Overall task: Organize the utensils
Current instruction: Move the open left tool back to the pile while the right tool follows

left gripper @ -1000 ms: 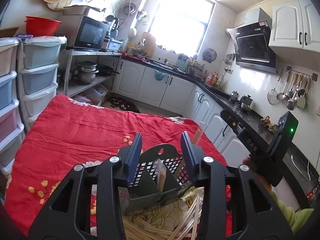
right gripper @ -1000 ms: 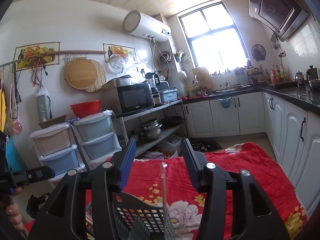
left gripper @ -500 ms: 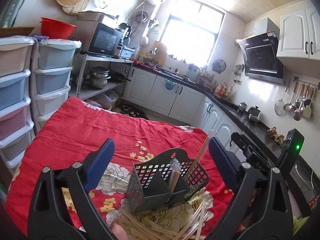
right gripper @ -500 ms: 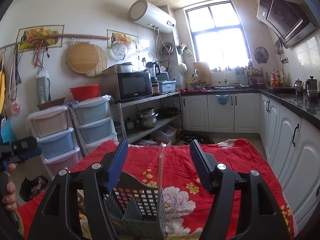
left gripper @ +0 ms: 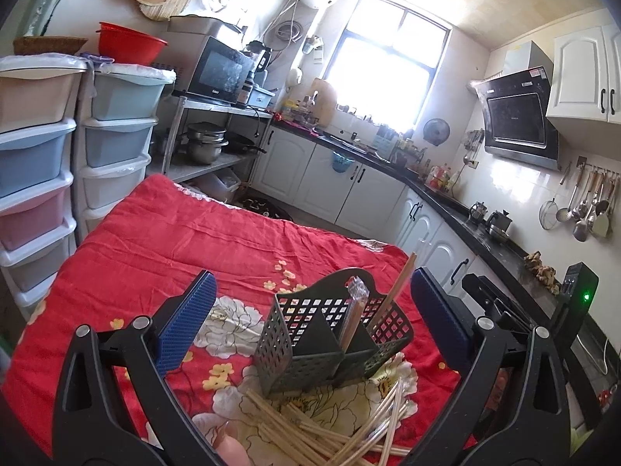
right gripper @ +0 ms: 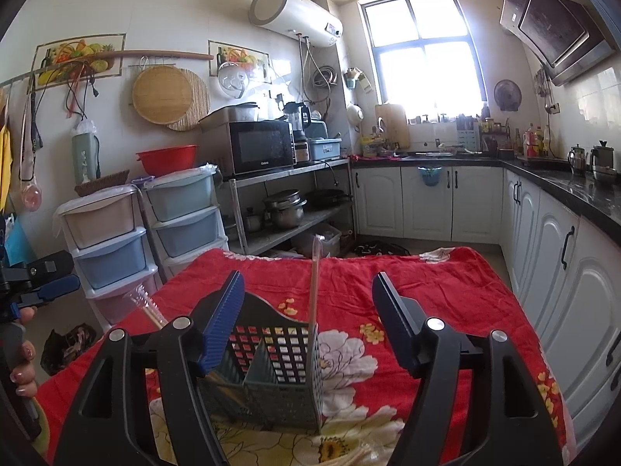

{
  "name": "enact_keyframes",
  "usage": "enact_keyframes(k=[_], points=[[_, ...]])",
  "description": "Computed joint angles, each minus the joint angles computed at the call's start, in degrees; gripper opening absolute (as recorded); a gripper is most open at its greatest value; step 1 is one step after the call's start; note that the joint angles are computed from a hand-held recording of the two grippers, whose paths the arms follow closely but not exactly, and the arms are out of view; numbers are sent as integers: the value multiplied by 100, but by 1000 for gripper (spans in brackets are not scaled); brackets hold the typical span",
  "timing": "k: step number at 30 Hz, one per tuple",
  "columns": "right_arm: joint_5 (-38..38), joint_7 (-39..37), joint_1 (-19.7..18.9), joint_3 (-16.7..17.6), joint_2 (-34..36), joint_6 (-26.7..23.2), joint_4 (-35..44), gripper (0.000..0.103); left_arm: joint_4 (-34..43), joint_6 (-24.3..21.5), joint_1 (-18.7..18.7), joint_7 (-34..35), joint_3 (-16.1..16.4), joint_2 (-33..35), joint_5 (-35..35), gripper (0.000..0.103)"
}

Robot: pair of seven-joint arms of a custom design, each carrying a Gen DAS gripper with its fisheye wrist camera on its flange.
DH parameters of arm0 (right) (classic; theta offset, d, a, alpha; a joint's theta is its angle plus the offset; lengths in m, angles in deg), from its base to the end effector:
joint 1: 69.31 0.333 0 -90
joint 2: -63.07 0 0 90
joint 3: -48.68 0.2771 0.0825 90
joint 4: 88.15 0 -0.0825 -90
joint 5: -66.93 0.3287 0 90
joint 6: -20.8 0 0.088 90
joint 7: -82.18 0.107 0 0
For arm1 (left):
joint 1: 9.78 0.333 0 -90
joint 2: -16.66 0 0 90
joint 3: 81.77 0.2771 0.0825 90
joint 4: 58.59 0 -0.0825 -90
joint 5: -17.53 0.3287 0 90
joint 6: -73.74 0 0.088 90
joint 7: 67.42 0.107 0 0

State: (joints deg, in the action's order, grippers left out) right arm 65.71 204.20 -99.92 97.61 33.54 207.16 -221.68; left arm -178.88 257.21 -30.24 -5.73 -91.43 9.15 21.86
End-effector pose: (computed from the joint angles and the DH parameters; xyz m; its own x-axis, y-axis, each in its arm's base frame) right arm 0.4023 0.2156 0.6002 0.1016 -0.9854 -0.1367 -0.2832 0.1031 -0.9535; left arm 0.4358 -0.2673 0.6136 -0.3478 -0.8637 0.3647 -0.4586 -0.1825 -0.8697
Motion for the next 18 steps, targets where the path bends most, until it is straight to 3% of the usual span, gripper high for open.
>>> enact_keyframes(k=[18], points=[[-140, 18, 1035, -611, -220, -345, -530, 66, -573, -38, -25, -280, 72, -206, 37, 92]])
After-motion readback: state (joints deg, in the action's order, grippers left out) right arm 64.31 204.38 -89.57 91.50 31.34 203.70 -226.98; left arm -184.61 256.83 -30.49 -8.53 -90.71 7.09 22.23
